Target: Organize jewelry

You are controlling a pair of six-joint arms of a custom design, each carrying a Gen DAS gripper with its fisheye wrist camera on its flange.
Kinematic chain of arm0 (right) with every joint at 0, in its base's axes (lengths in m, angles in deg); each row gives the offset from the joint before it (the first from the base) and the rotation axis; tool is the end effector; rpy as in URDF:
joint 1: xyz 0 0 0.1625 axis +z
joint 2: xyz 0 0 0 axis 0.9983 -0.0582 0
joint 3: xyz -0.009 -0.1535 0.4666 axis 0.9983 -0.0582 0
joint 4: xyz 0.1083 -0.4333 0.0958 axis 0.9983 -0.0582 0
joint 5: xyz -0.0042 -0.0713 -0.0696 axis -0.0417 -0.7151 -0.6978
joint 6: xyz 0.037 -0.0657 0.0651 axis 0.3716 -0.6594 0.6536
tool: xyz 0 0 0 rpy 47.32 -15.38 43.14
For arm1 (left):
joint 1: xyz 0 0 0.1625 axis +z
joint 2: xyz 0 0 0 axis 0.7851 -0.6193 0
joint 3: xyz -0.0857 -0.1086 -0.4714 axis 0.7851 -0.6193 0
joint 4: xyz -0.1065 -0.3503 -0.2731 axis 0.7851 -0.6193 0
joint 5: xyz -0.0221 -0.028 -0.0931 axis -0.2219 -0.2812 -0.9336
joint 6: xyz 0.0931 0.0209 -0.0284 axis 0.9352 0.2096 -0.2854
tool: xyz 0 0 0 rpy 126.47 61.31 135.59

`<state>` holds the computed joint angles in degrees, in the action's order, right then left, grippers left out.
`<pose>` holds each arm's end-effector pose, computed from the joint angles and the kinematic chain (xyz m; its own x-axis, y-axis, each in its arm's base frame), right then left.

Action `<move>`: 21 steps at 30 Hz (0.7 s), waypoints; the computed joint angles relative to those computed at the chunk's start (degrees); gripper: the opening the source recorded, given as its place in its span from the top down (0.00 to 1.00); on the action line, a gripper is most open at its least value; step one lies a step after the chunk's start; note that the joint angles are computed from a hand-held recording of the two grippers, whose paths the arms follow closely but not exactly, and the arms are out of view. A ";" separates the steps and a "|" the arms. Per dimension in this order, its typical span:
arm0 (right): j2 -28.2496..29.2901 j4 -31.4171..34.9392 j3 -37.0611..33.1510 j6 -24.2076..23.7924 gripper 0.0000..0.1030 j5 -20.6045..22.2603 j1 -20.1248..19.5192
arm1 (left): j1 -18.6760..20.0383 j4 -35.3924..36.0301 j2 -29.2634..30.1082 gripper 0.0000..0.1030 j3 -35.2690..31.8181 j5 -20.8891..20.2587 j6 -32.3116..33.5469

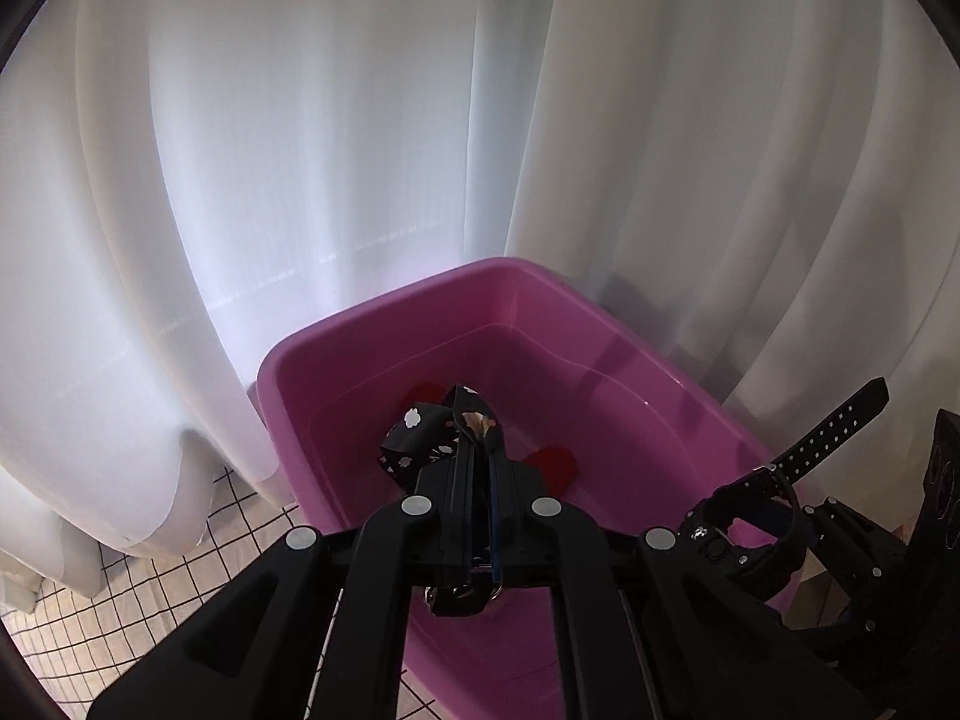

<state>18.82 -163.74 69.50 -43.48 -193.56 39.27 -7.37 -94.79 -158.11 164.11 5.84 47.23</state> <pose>0.3698 -0.3871 0.1155 -0.8248 -0.2099 0.5251 -0.5046 0.6923 -0.5159 -0.1999 -0.4770 0.3094 -0.7424 0.2909 -0.6035 0.5989 0.6918 -0.4033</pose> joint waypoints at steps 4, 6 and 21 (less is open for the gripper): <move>0.78 2.44 -0.92 0.30 0.34 -0.24 -0.56 | 2.60 3.06 2.09 0.92 -1.05 0.51 -0.85; 0.29 4.88 -1.34 1.13 0.33 -0.71 -0.52 | 3.16 4.30 1.59 0.89 -0.51 1.32 -1.60; 0.96 -0.07 -1.49 -1.14 0.32 -1.48 -0.11 | 1.32 2.31 -0.19 0.06 2.09 9.48 -3.57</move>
<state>19.79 -163.81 68.01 -44.62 -195.04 39.16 -6.05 -92.49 -158.30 166.20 15.32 43.66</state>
